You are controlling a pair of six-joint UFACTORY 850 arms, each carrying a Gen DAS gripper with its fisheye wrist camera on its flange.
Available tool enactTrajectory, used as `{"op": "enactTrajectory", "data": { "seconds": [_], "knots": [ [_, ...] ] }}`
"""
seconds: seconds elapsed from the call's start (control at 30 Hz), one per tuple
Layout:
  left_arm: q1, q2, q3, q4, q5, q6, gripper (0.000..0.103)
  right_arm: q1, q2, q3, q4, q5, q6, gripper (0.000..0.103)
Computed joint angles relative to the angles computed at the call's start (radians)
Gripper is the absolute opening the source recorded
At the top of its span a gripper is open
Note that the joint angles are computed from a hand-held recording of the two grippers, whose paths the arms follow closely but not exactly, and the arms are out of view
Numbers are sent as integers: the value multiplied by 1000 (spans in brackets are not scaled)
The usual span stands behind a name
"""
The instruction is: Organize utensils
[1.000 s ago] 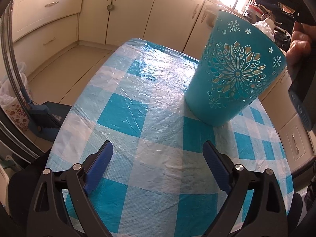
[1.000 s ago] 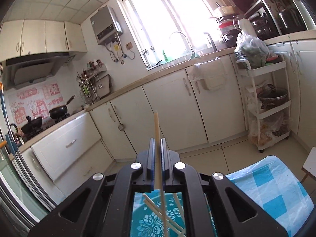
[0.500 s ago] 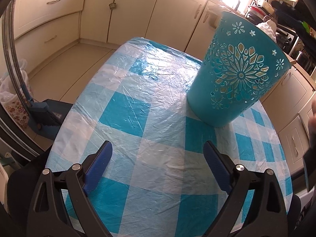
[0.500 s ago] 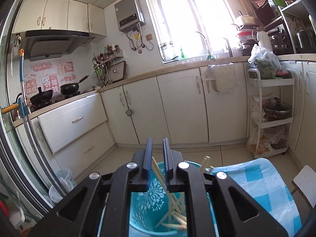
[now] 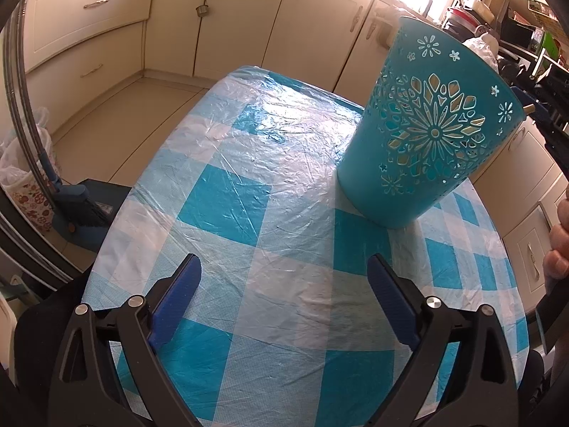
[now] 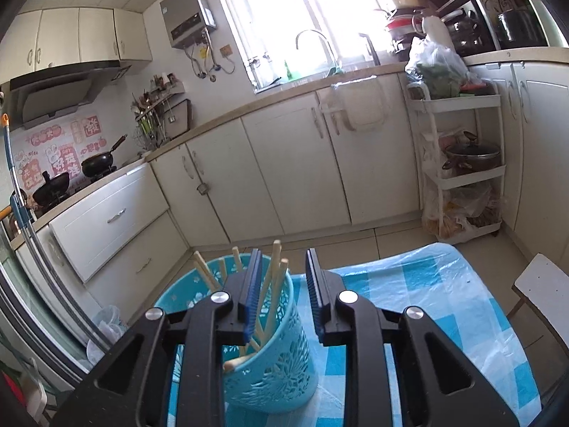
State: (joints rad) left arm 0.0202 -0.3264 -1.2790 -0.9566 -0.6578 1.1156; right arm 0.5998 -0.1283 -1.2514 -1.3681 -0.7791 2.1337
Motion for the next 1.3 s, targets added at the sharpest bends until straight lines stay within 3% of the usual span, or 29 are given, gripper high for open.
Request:
{"op": "enactTrajectory", "data": {
  "seconds": [0.23,0.33,0.57,0.87,1.0,1.13,1.3],
  "knots": [
    [-2,18,16,-6,19,20,94,9,12,11,49,20,-39,29],
    [-5,23,18,-2,32,23,95,14,13,2,92,13,-96,42],
    [4,26,-9,18,8,-8,95,-4,8,-7,229,64,-249,43],
    [35,52,-39,-8,-34,12,95,31,52,39,106,25,-109,45],
    [51,71,-41,-13,-55,27,95,18,53,24,117,31,-161,48],
    [58,77,-53,23,-77,-9,95,-90,32,-23,188,193,-204,59],
    [70,96,-49,22,-89,-9,95,-217,-12,-61,473,461,-385,59]
  ]
}}
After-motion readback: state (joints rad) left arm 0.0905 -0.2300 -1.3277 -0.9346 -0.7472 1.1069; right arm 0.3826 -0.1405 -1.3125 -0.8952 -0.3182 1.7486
